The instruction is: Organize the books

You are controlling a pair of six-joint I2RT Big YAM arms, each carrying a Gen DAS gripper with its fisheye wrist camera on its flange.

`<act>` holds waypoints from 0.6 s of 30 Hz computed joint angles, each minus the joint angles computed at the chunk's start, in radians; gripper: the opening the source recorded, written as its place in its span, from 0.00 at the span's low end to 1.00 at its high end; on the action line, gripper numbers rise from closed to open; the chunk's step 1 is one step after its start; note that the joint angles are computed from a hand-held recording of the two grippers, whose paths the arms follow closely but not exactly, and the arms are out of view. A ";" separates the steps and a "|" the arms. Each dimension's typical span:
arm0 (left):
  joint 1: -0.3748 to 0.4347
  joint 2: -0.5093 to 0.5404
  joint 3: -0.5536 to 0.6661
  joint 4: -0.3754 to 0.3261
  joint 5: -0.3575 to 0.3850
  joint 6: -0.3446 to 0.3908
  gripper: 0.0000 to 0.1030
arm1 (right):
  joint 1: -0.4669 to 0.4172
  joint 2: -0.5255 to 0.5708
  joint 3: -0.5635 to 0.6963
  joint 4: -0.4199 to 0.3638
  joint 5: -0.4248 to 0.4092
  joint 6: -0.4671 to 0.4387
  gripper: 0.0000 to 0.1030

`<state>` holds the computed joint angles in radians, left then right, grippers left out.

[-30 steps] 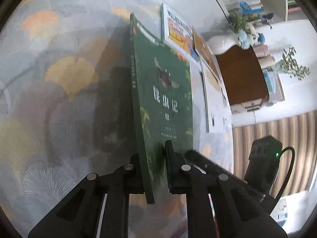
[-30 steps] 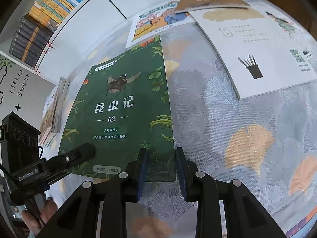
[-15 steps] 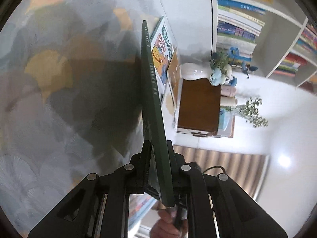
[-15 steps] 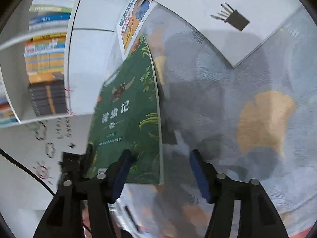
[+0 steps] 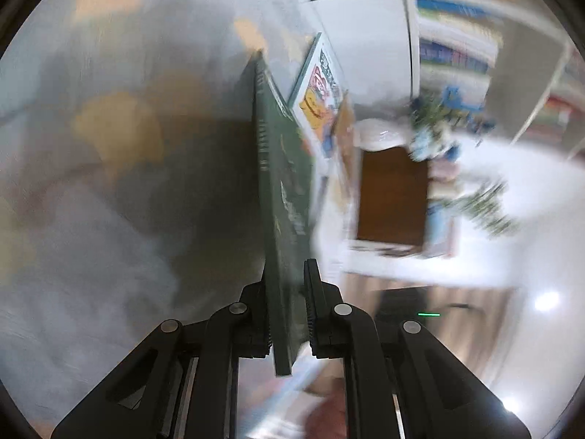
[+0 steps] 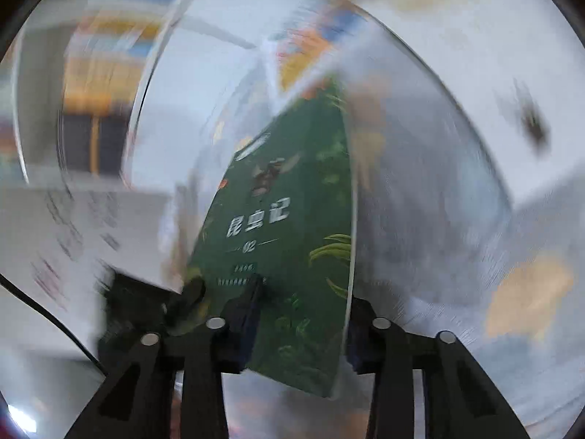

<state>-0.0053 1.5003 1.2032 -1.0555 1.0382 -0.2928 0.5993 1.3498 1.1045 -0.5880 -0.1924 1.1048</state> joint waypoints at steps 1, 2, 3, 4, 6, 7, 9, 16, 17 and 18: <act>-0.006 -0.008 0.009 -0.010 -0.040 0.032 0.09 | 0.028 0.021 0.066 -0.094 0.068 -0.102 0.35; -0.011 -0.017 0.017 -0.019 -0.072 0.065 0.09 | 0.049 0.035 0.106 -0.145 0.113 -0.166 0.35; -0.012 -0.026 0.026 -0.030 -0.092 0.102 0.09 | 0.073 0.049 0.145 -0.186 0.152 -0.227 0.35; -0.011 -0.034 0.033 -0.040 -0.105 0.131 0.09 | 0.086 0.058 0.171 -0.206 0.169 -0.258 0.34; -0.007 -0.045 0.047 -0.062 -0.125 0.186 0.09 | 0.106 0.071 0.204 -0.230 0.206 -0.286 0.34; -0.004 -0.049 0.056 -0.075 -0.132 0.216 0.09 | 0.114 0.074 0.215 -0.238 0.220 -0.295 0.34; 0.007 -0.056 0.068 -0.093 -0.140 0.257 0.09 | 0.131 0.082 0.242 -0.256 0.243 -0.315 0.34; 0.065 -0.105 0.074 -0.086 -0.132 0.301 0.11 | 0.186 0.113 0.329 -0.302 0.321 -0.386 0.34; 0.081 -0.113 0.078 -0.081 -0.119 0.301 0.11 | 0.194 0.120 0.347 -0.306 0.333 -0.400 0.34; 0.094 -0.118 0.084 -0.080 -0.109 0.303 0.11 | 0.204 0.130 0.370 -0.308 0.346 -0.413 0.34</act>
<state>0.0892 1.3820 1.2877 -1.1353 0.9293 0.0099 0.8037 1.4802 1.4745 -0.8961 0.1533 0.6916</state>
